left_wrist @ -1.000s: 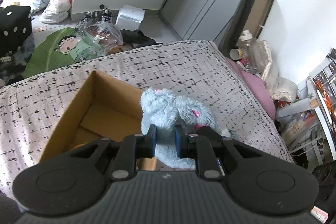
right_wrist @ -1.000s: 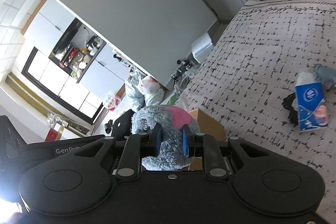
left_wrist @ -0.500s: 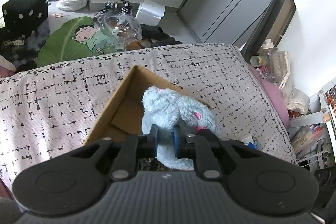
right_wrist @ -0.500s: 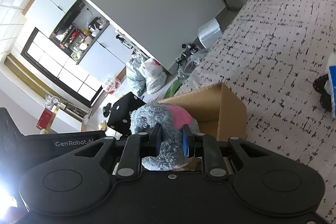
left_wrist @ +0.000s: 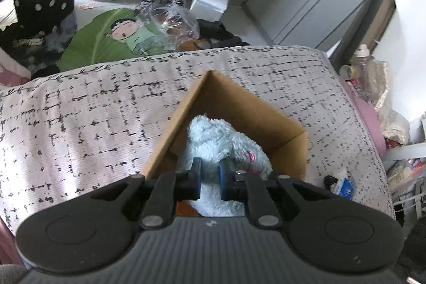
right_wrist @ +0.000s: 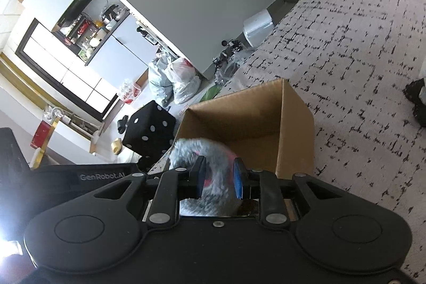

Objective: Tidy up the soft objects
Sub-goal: 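Open both tools to drop the blue-grey plush into the box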

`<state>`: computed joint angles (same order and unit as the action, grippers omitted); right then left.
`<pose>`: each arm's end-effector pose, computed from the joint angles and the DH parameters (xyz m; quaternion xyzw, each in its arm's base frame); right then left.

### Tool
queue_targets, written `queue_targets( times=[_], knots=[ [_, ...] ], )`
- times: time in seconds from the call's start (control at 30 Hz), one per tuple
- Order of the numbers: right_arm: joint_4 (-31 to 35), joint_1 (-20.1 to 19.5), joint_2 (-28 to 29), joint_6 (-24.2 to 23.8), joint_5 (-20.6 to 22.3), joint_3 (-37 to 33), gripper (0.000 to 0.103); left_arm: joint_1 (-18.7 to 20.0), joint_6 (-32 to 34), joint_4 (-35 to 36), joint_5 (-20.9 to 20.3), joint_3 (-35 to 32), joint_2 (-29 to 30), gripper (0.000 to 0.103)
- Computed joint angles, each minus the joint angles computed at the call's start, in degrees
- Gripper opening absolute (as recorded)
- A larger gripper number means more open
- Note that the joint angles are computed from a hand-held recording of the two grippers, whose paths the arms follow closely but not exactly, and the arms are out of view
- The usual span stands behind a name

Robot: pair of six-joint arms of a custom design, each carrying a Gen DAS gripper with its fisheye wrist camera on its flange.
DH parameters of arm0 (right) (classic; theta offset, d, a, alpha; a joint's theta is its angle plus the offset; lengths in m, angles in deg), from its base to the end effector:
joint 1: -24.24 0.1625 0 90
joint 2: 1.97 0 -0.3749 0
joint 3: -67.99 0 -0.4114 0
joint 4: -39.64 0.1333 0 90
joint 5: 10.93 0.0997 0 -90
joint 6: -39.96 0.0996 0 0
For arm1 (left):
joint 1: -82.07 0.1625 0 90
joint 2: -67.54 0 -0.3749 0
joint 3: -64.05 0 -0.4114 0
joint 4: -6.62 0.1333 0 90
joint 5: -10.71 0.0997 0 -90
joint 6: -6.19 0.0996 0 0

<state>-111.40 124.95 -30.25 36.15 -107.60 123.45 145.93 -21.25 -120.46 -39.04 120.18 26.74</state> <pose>0.2746 -0.7969 0.1256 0.1039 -0.9495 0.2935 0.0381 -0.1756 -0.8065 0.2650 -0.0754 0.9213 -0.3104 0.2218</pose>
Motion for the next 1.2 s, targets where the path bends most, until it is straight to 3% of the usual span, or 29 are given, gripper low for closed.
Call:
queue_targets(
  times=[0.2,0.3,0.6,0.93,1.2],
  knots=[
    [1.1,0.1,-0.2,0.6,-1.0,-0.3,0.025,0.3,-0.7,3.1,0.3,-2.9,1.8,0.015],
    [1.2,0.2,-0.4,1.2,-1.9,-0.5,0.026,-0.5,-2.5,6.0,3.3,-4.8,2.7,0.017],
    [0.0,0.0,-2.6,2.1,-0.3,0.5,0.042,-2.8,-0.8,8.1,7.1,-5.2,1.9,0.058],
    [0.8,-0.2,-4.8,2.9,1.2,1.7,0.046,-5.6,1.1,4.5,10.7,-2.0,-0.7,0.072],
    [-0.2,0.1,-7.7,1.9,0.6,4.1,0.056,-6.8,2.2,4.7,12.2,-1.7,-1.3,0.084]
  ],
)
